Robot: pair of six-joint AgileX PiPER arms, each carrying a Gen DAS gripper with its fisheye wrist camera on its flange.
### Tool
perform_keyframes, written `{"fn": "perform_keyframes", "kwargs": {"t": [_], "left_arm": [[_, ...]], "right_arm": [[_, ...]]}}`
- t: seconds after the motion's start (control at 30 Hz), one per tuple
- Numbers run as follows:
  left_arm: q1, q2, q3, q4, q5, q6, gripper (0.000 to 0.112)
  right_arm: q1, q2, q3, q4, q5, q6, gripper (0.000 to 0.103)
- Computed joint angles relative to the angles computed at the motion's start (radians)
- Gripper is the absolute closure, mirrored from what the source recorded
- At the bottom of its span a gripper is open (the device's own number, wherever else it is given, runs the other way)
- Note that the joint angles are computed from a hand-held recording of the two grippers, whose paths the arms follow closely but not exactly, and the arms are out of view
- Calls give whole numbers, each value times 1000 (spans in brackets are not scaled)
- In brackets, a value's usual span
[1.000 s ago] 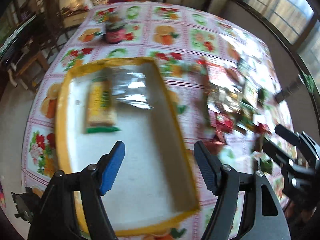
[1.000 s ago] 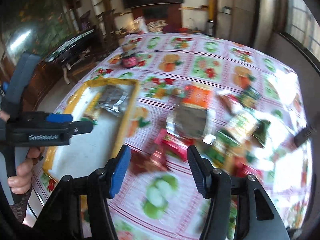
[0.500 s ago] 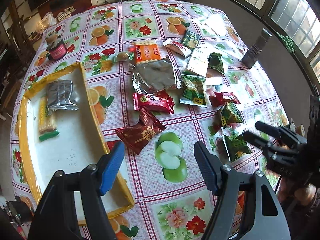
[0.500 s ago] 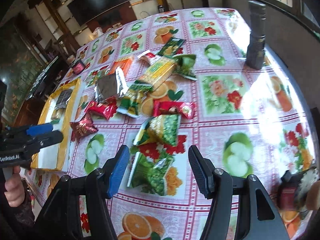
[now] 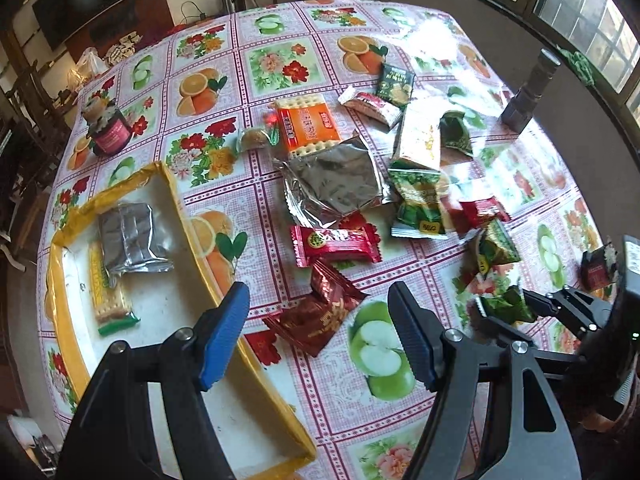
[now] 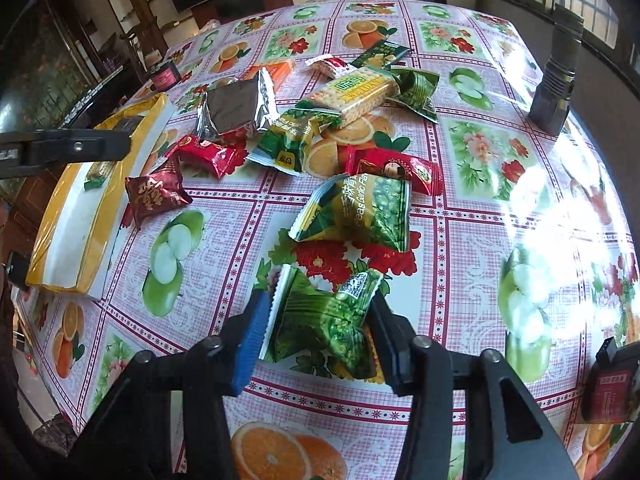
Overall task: Organize snacks
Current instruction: 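Move the right tool over a green pea snack bag and grasp it, then grasp the red candy wrapper with the left gripper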
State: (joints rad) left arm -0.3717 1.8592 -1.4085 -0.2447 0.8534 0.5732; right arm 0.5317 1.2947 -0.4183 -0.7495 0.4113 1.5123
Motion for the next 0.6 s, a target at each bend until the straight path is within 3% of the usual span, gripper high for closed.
{"fn": "perform_keyframes", "kwargs": {"t": [0.27,0.37,0.6], "left_arm": [[-40,128,-114,39,107,32,40],[-49,180,-170,40,185,52,40],[-59,222,-185,64,187,40,40]], "right_arm": [[6,-16,23,-44,-20,56,65],[11,-17,24,-55,-19,72,65],[14,-23,33,-76,-26,94,65]]}}
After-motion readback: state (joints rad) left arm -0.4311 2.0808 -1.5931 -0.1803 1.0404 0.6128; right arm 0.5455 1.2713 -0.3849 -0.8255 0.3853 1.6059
